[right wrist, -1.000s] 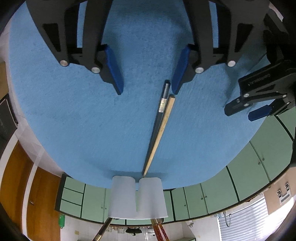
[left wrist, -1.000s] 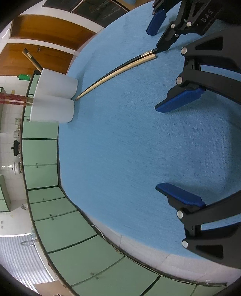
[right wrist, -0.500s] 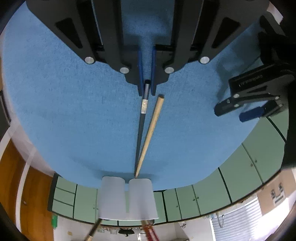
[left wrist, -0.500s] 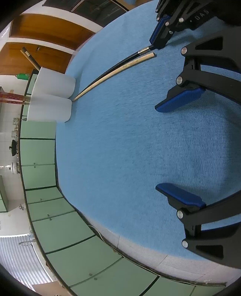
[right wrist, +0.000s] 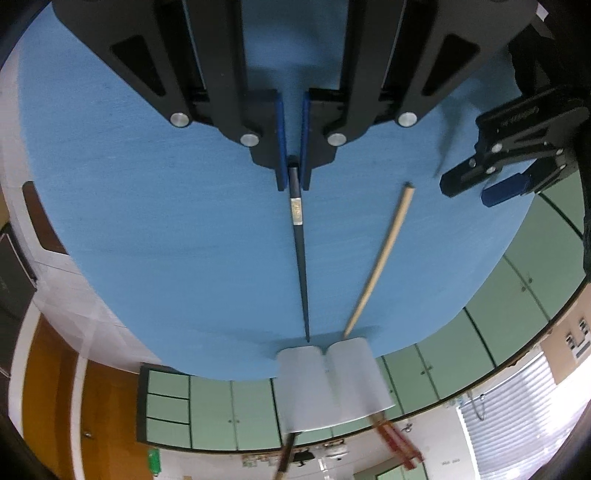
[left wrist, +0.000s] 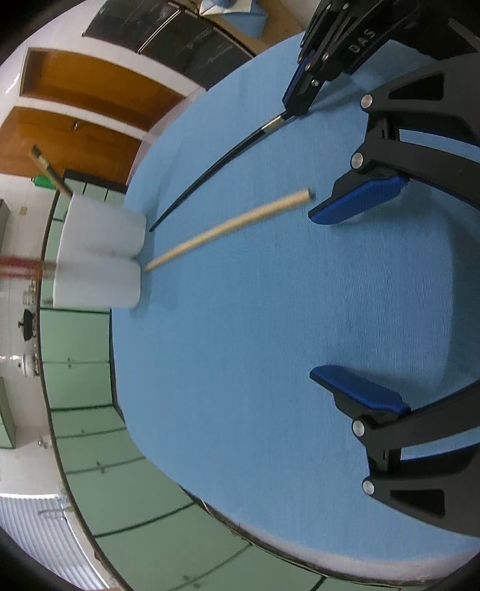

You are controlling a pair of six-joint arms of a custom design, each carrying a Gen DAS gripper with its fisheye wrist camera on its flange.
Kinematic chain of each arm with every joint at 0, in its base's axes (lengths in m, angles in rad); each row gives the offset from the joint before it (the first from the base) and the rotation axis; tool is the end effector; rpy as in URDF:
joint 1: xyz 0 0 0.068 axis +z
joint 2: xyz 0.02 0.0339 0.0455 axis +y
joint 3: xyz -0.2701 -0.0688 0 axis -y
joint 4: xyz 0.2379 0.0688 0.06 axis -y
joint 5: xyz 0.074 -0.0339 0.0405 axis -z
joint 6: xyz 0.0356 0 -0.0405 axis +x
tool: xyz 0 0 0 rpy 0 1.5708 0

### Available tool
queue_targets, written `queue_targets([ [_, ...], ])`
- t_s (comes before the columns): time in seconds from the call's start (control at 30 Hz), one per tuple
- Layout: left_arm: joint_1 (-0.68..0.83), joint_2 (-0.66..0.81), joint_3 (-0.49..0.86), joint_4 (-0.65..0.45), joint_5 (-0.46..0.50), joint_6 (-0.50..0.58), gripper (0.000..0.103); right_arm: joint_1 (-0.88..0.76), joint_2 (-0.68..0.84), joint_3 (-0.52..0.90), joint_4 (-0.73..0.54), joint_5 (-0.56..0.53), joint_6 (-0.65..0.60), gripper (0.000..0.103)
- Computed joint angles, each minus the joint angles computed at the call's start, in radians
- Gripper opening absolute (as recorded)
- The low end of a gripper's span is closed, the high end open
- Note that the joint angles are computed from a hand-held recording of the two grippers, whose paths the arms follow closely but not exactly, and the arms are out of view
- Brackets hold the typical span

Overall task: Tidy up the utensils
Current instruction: 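Close the left tool on the last wooden chopstick while the right tool holds the black one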

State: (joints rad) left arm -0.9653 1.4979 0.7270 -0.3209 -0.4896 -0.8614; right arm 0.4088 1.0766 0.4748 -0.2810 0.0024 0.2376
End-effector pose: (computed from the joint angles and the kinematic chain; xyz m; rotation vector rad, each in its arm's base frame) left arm 0.1625 -0.2054 0.1666 -0.0222 2.4732 -0.1003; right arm 0.1758 0.0761 0.1814 -0.2105 2.4652 0.2787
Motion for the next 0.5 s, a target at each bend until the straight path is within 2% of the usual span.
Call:
queue_targets([
  [0.27, -0.035, 0.116, 0.106, 0.005, -0.005, -0.008, 0.076, -0.095, 0.001, 0.0, -0.004, -0.007, -0.094, 0.006],
  [0.5, -0.034, 0.177, 0.176, -0.029, -0.021, -0.01, 0.057, -0.119, 0.025, 0.011, 0.002, -0.023, -0.129, 0.006],
])
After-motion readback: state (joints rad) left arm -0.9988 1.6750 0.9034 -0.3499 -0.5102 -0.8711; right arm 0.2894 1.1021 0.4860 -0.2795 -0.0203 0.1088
